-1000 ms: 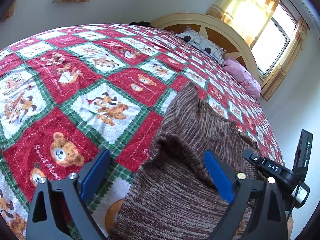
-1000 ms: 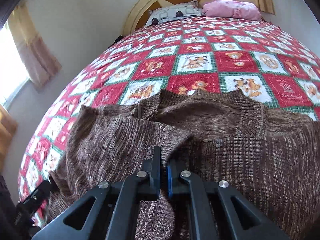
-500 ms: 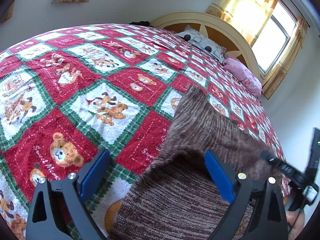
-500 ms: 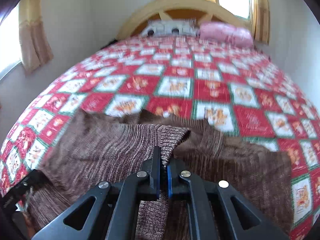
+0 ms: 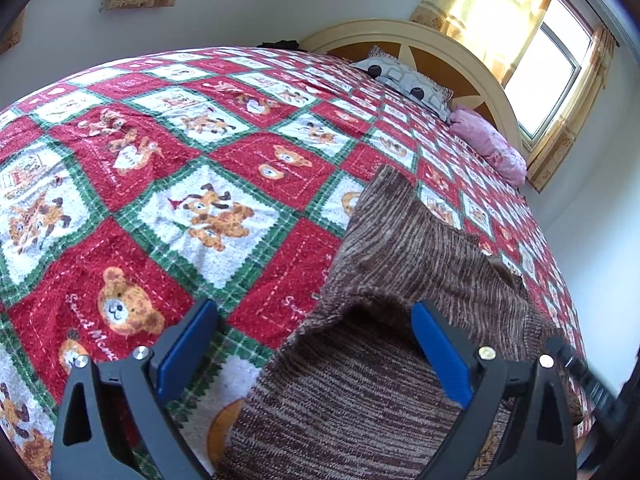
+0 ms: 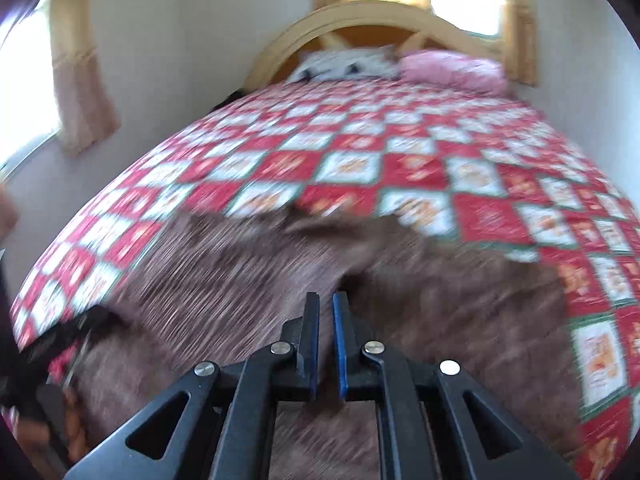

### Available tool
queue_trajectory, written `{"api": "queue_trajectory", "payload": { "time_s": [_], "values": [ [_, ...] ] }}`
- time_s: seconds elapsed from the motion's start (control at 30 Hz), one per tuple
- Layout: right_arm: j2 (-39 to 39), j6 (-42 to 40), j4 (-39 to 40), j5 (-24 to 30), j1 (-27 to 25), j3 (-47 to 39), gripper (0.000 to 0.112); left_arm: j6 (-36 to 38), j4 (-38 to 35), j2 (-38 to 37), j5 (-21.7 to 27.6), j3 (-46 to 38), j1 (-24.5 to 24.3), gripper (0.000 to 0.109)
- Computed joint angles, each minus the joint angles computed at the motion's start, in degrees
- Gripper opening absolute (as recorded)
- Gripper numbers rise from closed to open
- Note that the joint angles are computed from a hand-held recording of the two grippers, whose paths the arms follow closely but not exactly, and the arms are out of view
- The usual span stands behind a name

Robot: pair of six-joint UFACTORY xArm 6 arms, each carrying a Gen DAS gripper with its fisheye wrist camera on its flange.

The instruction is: Fold small clothes

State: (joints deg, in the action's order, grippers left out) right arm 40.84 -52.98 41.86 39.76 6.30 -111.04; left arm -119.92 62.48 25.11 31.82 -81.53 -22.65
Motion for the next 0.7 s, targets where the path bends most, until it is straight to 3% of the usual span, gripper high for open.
{"api": "queue_trajectory", "payload": {
  "time_s": [0.1, 0.17, 0.27, 0.37, 0.47, 0.53, 0.6, 0.63, 0.7],
  "values": [
    [2.5, 5.3, -7.2, 5.5, 0.0, -1.8, 0.007, -0.7, 0.8, -0.2, -1.2, 0.5, 0.4, 0.102],
    [2.2, 6.3, -5.3, 6.5, -1.3, -1.1, 0.007, -0.9, 1.0, -0.3, -1.8, 0.8, 0.6, 0.103],
    [1.6, 8.9, -4.4, 14.5, -4.9, -2.6, 0.007, -1.4, 1.6, -0.5, -2.6, 1.2, 0.8, 0.103],
    [-6.5, 6.0, -2.3, 11.6, -7.8, 6.9, 0.007, -3.1, 3.7, -1.4, -4.8, 2.6, 1.3, 0.103],
    [-15.1, -2.4, 5.6, 10.1, -12.3, 15.4, 0.008, -0.7, 2.6, -2.7, -5.9, 4.2, 1.0, 0.103],
    [-17.0, -4.0, 8.1, 8.8, -13.8, 16.4, 0.02, 4.9, -1.9, -3.1, -2.8, 3.8, -0.5, 0.103],
    [-16.1, -4.2, 11.0, 9.4, -14.5, 14.1, 0.072, 7.6, -5.1, -3.4, -0.4, 3.0, -2.2, 0.103],
    [-15.0, -4.0, 13.0, 9.9, -14.6, 12.5, 0.078, 6.2, -3.9, -3.5, -1.9, 3.2, -2.4, 0.103],
    [-12.3, -3.4, 16.6, 11.7, -14.2, 9.1, 0.078, 5.9, -2.2, -3.1, -5.0, 2.0, -2.9, 0.103]
  ]
}}
